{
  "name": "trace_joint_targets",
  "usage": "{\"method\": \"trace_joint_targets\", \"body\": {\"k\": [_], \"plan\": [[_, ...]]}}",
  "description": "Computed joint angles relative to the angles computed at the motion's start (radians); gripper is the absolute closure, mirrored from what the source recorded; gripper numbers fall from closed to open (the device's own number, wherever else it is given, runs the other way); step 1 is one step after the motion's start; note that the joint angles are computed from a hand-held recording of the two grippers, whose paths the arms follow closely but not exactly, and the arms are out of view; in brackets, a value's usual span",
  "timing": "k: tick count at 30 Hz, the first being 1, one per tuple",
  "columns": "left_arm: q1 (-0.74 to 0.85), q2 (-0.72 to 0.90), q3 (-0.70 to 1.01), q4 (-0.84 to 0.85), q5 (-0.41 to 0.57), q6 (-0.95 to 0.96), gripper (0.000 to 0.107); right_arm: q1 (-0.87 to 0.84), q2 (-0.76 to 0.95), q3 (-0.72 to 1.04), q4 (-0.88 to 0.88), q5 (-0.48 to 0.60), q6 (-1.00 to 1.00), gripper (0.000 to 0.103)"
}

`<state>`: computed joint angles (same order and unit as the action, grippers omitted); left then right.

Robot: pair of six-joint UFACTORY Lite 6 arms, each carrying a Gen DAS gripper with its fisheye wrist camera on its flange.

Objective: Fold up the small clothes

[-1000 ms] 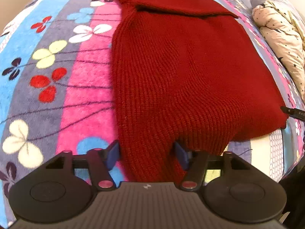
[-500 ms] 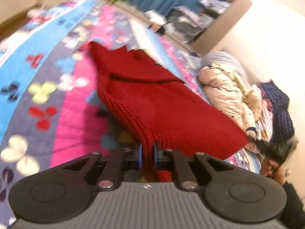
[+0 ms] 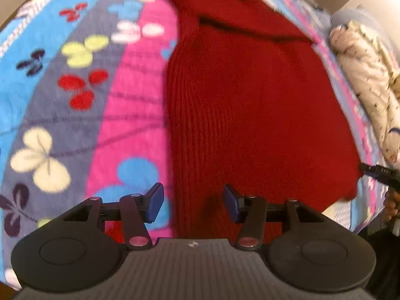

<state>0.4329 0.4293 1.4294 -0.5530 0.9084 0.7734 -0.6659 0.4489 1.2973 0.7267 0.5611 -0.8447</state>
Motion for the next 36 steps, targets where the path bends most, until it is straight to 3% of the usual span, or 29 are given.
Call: {"method": "trace_joint_targets", "body": {"k": [5, 7, 9, 10, 11, 13, 16, 18, 21, 24, 27, 30, 33, 36], "plan": [[-0.043, -0.036, -0.088, 0.023, -0.02, 0.038, 0.054, 0.029, -0.018, -0.063, 0.0, -0.005, -0.078, 0.061], [-0.071, -0.092, -0.164, 0.051, -0.095, 0.042, 0.081, 0.036, -0.041, -0.093, 0.023, -0.015, -0.134, 0.077], [-0.078, -0.148, -0.225, 0.045, -0.142, 0.077, 0.097, 0.032, -0.053, -0.1, 0.052, 0.006, -0.171, 0.089], [-0.055, -0.18, -0.242, -0.015, -0.13, 0.15, 0.099, 0.028, -0.064, -0.105, 0.078, 0.011, -0.194, 0.09], [-0.005, -0.213, -0.246, -0.117, -0.076, 0.253, 0.099, 0.012, -0.086, -0.111, 0.118, 0.032, -0.229, 0.091], [0.142, -0.26, -0.212, -0.326, 0.124, 0.405, 0.101, -0.066, -0.137, -0.112, 0.269, 0.138, -0.336, 0.091], [0.364, -0.257, -0.185, -0.597, 0.403, 0.511, 0.101, -0.292, -0.203, -0.098, 0.556, 0.452, -0.458, 0.092], [0.388, -0.208, -0.137, -0.617, 0.416, 0.483, 0.101, -0.376, -0.213, -0.099, 0.651, 0.569, -0.472, 0.092], [0.287, -0.141, -0.069, -0.468, 0.24, 0.305, 0.101, -0.339, -0.16, -0.05, 0.592, 0.474, -0.4, 0.092], [0.147, -0.088, -0.035, -0.251, 0.088, 0.129, 0.1, -0.189, -0.065, 0.006, 0.285, 0.225, -0.176, 0.092], [0.037, -0.084, -0.059, -0.079, -0.024, 0.019, 0.099, -0.082, -0.021, 0.032, 0.01, 0.153, 0.027, 0.09], [0.029, -0.069, -0.076, -0.044, -0.058, 0.016, 0.081, 0.006, -0.075, -0.05, -0.138, 0.004, 0.05, 0.087], [0.025, -0.041, -0.058, -0.046, -0.061, 0.001, 0.08, -0.002, -0.059, -0.055, -0.177, -0.015, 0.087, 0.071], [0.019, -0.029, -0.038, -0.047, -0.038, -0.027, 0.08, -0.007, -0.024, -0.028, -0.116, -0.013, 0.053, 0.068]]}}
